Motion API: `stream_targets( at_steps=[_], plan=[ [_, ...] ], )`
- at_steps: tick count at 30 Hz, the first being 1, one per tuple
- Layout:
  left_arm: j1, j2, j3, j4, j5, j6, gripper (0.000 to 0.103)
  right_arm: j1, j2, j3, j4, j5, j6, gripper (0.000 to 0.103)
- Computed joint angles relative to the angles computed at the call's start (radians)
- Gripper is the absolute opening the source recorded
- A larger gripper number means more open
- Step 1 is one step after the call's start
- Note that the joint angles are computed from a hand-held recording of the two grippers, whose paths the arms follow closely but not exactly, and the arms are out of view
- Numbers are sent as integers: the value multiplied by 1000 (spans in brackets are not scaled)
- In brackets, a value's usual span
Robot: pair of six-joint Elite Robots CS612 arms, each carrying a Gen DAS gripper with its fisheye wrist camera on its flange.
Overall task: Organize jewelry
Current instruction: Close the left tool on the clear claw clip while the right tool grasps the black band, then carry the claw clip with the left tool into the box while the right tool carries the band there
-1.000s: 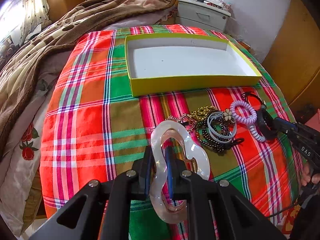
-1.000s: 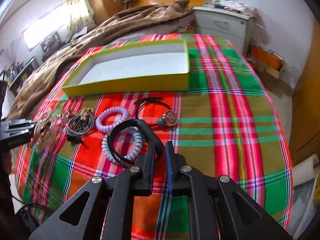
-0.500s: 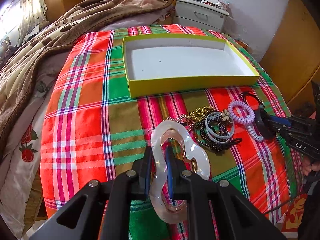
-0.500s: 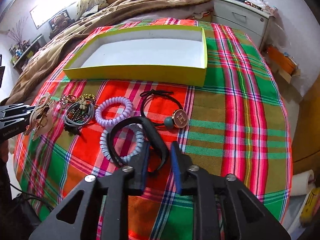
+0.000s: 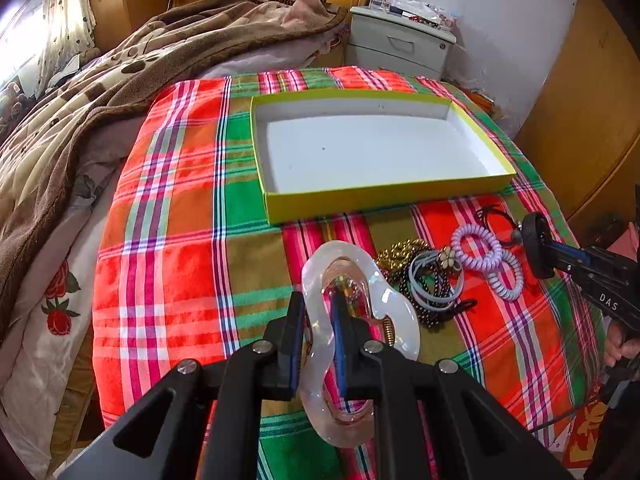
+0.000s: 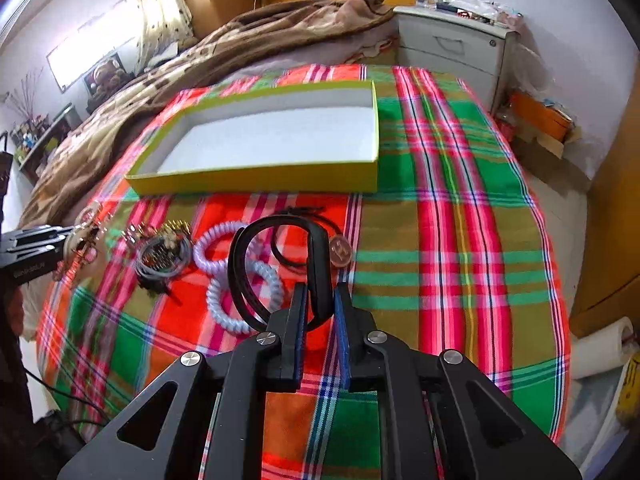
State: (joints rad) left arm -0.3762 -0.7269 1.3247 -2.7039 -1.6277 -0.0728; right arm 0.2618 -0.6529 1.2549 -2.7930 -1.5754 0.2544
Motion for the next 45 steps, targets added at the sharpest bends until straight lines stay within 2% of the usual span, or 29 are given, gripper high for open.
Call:
stream_targets(
  at_steps=[10,21,31,34,45],
  plan=[
    [9,36,-95,17,-7,8,14,-1,30,-98,7,-19,4,13],
    [24,132,-288,105,-36,3,14,-14,101,-263,115,-55,-5,13],
    [28,225,-463,206,-48,-6,14,-25,191,-448,274,-72,-9,13],
    [24,254,-514,234,-26,5,14,-28,222,-508,323,-75,-9,13],
    [19,362,-711,383,-23,19,14,-29,323,-715,502,-94,-38,13]
  ],
)
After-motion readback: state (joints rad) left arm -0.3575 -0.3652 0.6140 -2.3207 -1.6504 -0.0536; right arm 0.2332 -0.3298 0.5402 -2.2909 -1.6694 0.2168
